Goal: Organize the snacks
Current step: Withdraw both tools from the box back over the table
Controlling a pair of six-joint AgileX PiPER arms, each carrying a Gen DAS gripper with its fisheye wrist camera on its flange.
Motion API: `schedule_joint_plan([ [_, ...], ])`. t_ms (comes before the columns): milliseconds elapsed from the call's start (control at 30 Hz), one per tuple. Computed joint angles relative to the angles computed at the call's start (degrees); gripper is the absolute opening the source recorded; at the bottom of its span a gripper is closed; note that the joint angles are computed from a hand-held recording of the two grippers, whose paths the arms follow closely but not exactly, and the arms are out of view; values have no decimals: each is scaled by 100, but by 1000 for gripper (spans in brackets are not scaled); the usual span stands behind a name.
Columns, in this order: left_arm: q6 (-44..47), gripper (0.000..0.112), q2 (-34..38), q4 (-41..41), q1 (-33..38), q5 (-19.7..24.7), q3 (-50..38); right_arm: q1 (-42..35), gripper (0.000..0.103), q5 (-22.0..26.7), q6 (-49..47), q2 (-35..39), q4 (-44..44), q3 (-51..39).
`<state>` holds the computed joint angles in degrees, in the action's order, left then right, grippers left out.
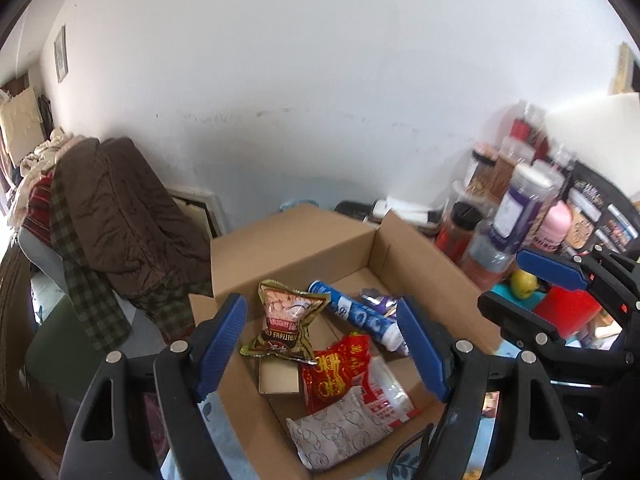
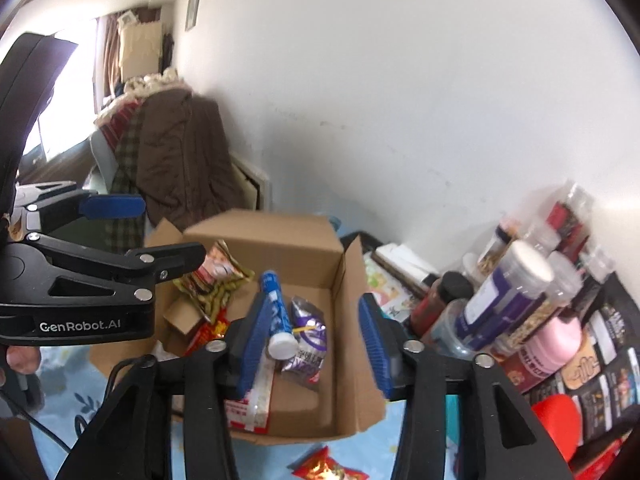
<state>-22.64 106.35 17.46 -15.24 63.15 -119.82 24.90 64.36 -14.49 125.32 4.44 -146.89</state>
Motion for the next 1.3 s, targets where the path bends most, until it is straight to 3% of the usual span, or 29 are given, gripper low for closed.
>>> schedule_joint_plan([
  [233, -364, 77, -695, 491, -439, 56, 281, 17, 50, -921, -22, -1326, 9, 1730],
  [433, -766, 81, -1318, 1038, -973, 93, 722, -12, 71, -1540, -92, -2338, 97, 2963],
  [567, -1212, 98, -1763, 1604, -1467, 73, 1196, -112, 81, -1951, -120, -3012, 207, 3824],
  [633, -1417, 99, -1926, 1843, -1692, 72, 1398, -166, 85, -2168, -86, -3330, 240, 4266],
  [933, -2095, 99, -2555, 2551, -2915, 228, 2258, -504, 91, -2550, -30, -4581, 577, 5930],
  [1300, -2883, 99, -2896, 3080, -4181, 360, 3138, -445, 92, -2756, 600, -5936, 50, 7673],
])
